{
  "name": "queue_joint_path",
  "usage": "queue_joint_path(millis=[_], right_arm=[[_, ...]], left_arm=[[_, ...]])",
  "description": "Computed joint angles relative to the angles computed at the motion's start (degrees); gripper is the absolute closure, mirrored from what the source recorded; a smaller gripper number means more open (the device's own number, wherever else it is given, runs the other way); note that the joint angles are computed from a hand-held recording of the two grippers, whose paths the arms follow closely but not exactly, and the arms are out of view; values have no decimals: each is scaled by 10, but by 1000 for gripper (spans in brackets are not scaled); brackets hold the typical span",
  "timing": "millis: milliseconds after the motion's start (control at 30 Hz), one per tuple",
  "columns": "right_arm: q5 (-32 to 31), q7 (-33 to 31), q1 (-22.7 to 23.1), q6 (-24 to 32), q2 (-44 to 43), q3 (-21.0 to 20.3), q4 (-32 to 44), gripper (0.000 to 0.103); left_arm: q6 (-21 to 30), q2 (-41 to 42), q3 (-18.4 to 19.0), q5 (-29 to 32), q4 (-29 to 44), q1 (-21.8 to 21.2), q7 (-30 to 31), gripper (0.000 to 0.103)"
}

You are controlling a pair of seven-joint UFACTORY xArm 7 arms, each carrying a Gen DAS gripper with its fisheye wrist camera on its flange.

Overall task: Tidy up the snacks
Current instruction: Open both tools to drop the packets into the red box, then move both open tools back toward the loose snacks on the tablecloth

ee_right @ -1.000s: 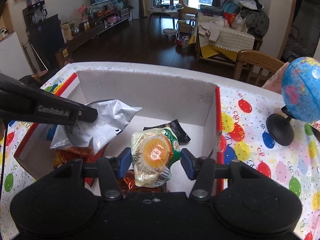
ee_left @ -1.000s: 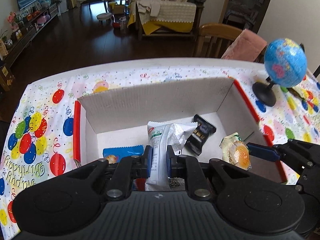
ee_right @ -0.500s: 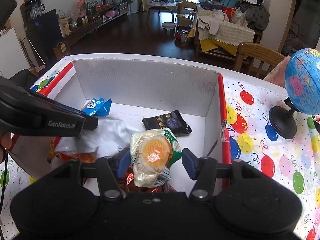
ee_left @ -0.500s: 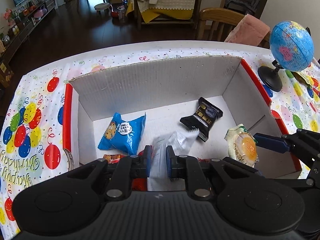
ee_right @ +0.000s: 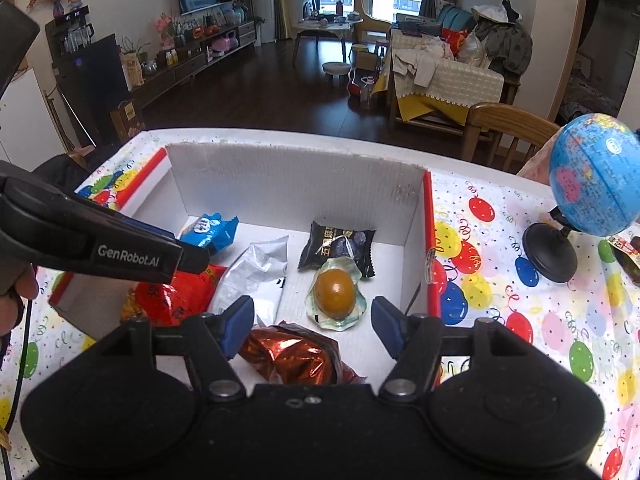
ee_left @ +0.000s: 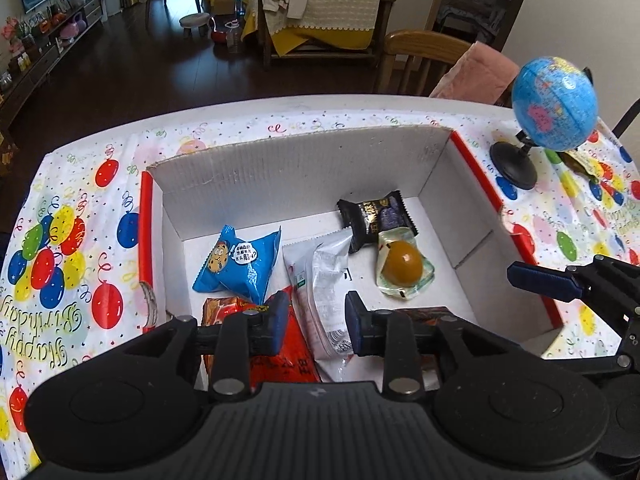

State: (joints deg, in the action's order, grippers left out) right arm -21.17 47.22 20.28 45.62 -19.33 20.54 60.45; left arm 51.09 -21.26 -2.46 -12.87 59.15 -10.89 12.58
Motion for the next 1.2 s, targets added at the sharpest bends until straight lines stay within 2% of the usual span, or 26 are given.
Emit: queue_joint_path(millis=[33,67,133,333,433,567,867,1000,1067,1200], right_arm=[[-3,4,0,2,-3,3,0,36],[-6,8,0,5,-8,5,1,34],[-7,15,0,7,-18,10,-1,31],[-12,40,-1,26,-45,30,-2,28],[-19,61,-6,33,-60,44,-4,20],[-23,85,-10,40,-79,60,-6,16],[-49,141,-27,70,-113,109,-4,15],[-52,161,-29,78,-131,124,-7,15],[-49,167,-27,80,-140,130,-10,7],[-48,179,-30,84,-153,148,-13,5]], left_arm=[[3,-6,1,-1,-1,0,0,65],[4,-12,2,-4,-3,-1,1,50],[-2,-29,7,-13,-12,-3,6,39],[14,-72,15,-18,-21,-6,14,38],[24,-94,18,-19,-27,-6,16,34],[37,-124,22,-19,-37,-4,17,32],[63,-191,39,-21,-64,-4,33,30],[85,-219,51,-29,-73,-5,41,25],[96,-234,57,-34,-79,-5,45,23],[105,-271,60,-30,-97,-1,57,19]])
